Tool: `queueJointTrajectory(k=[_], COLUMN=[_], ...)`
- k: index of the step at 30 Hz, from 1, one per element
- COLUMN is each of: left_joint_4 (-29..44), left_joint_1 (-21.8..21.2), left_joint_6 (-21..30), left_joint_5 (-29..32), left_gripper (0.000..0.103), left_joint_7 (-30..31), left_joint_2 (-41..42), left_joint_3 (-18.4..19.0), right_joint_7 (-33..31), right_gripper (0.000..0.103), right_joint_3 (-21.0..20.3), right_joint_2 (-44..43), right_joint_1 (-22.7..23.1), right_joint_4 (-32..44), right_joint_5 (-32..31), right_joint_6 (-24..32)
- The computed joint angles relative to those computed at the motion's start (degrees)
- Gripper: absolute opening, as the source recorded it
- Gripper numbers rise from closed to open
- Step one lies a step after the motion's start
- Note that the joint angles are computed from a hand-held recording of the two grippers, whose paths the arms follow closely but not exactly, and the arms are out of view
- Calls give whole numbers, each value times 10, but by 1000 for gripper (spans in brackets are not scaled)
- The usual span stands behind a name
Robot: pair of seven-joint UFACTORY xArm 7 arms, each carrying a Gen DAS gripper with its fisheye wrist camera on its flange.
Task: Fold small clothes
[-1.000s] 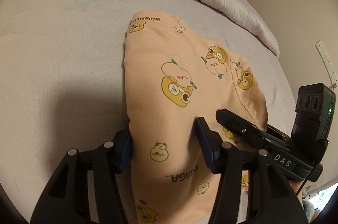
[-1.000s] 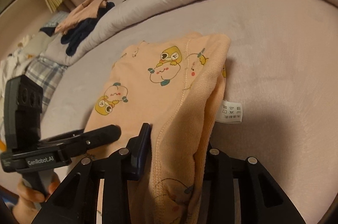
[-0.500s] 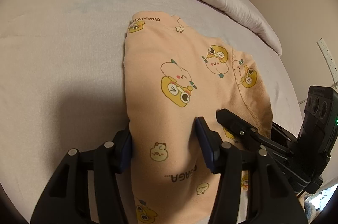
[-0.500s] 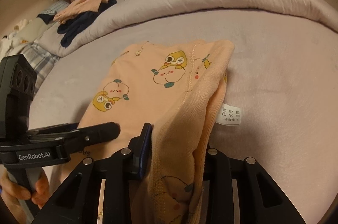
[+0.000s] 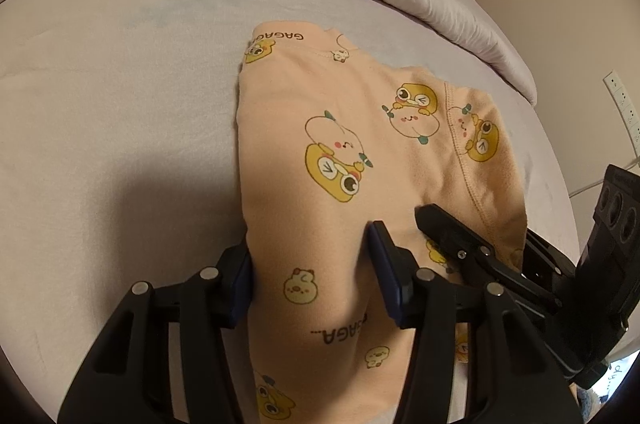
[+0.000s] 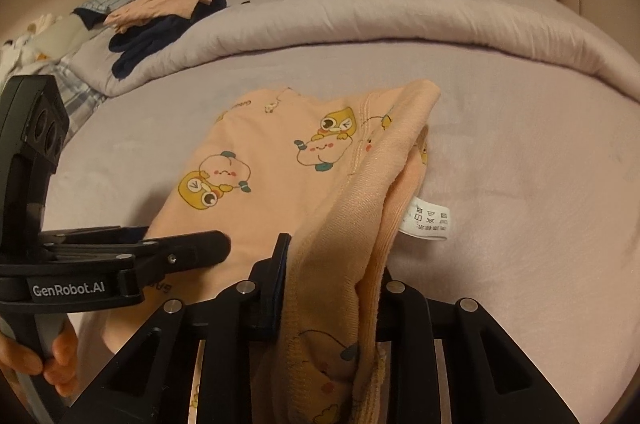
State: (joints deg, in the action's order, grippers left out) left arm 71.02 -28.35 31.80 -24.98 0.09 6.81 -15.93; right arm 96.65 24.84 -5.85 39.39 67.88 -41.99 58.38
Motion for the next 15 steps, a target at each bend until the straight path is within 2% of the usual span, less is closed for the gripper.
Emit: queueJointTrajectory(k=[9,15], left_joint_4=[-17,-40], left_joint_1=[-2,-3], left_joint_6=[-10,-15], left_joint_5=[6,2], left_gripper=[36,34], left_joint_7=[-6,-1], left_joint_2=[-19,-48], left_joint_3=[2,6], right_joint_7=[10,-4], right_gripper=[26,25], right_joint_3=[10,14], right_joint_2=[8,21], right_joint_1=[11,26], right_joint_4=[21,53], right_joint_5=[-35,-56], right_joint_6=[32,58])
